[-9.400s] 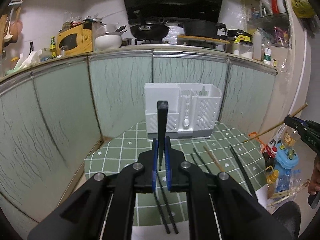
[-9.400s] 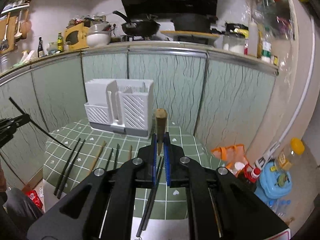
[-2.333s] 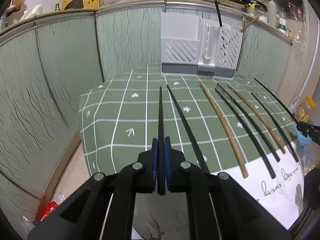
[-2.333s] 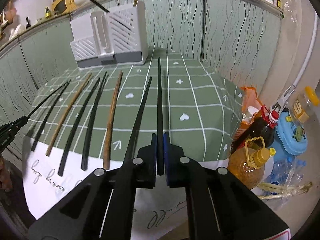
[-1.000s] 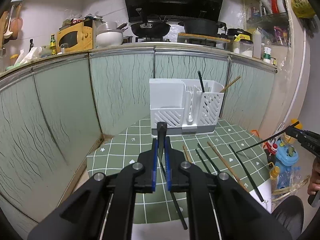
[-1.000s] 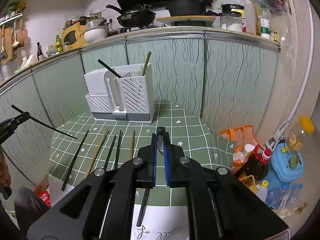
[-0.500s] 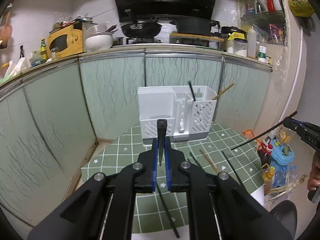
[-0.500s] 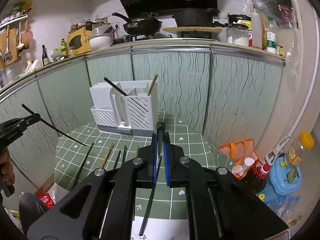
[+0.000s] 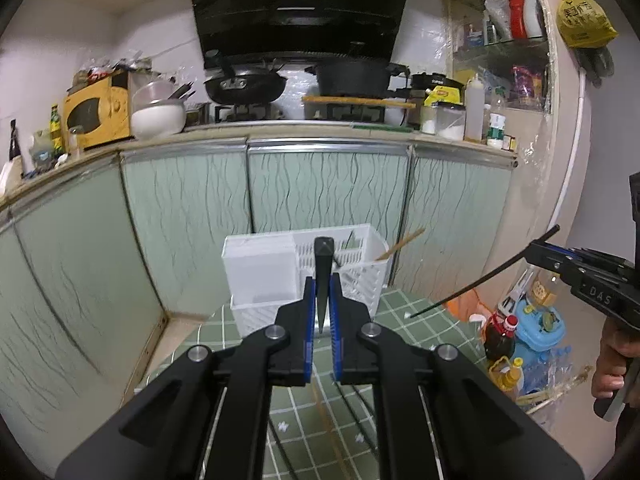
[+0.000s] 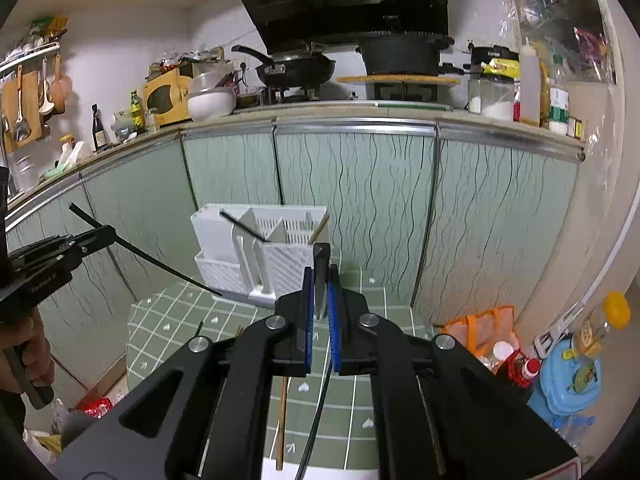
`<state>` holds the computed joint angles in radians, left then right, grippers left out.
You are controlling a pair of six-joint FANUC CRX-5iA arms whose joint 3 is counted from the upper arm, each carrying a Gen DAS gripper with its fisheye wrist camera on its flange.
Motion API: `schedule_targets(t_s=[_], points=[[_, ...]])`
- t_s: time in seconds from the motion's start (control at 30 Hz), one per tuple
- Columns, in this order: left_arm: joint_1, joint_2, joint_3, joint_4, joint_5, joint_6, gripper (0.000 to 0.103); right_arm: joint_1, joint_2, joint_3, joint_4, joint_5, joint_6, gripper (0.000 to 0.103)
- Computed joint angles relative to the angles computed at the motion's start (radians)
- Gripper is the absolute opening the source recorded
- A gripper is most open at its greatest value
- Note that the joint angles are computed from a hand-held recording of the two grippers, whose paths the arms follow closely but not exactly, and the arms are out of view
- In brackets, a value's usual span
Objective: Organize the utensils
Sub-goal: 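Lift both black chopsticks and carry them to the white utensil holder, then insert both black chopsticks into the holder and open both tools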
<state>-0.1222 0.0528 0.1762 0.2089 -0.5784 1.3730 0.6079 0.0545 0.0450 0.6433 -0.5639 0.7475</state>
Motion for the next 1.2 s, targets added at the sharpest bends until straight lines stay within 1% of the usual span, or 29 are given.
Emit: schedule_targets(t_s=[0.2,0.37,0.53,0.67,0.83,0.97,1.2], points=[[-0.023,0.070,0.142,-0.025,-0.049,0.014,0.006,-0.008,0.053,0.136,-0.057,-0.029,0.090,0.006],[-0.024,0.130,0.248,0.003,-0.077,0.016,0.006,-0.016,0.103,0.248,-0.106,-0.057,0.170,0.006],[-0.029,0.194,0.345,0.016,-0.098,0.009,0.006,-0.031,0.165,0.372,-0.192,-0.088,0.266,0.006],[-0.036,0.249,0.419,0.000,-0.123,0.017,0.006,-0.044,0.217,0.450,-0.235,-0.107,0.305,0.006],[-0.038,0.298,0.453,-0.005,-0.122,0.030,0.006,-0.056,0.274,0.517,-0.287,-0.124,0.355,0.006],[-0.040,0.350,0.492,-0.012,-0.139,0.038,0.006,-0.068,0.333,0.584,-0.333,-0.151,0.396,0.006],[-0.032,0.429,0.531,0.027,-0.155,0.023,0.006,-0.086,0.412,0.657,-0.387,-0.182,0.442,0.006]])
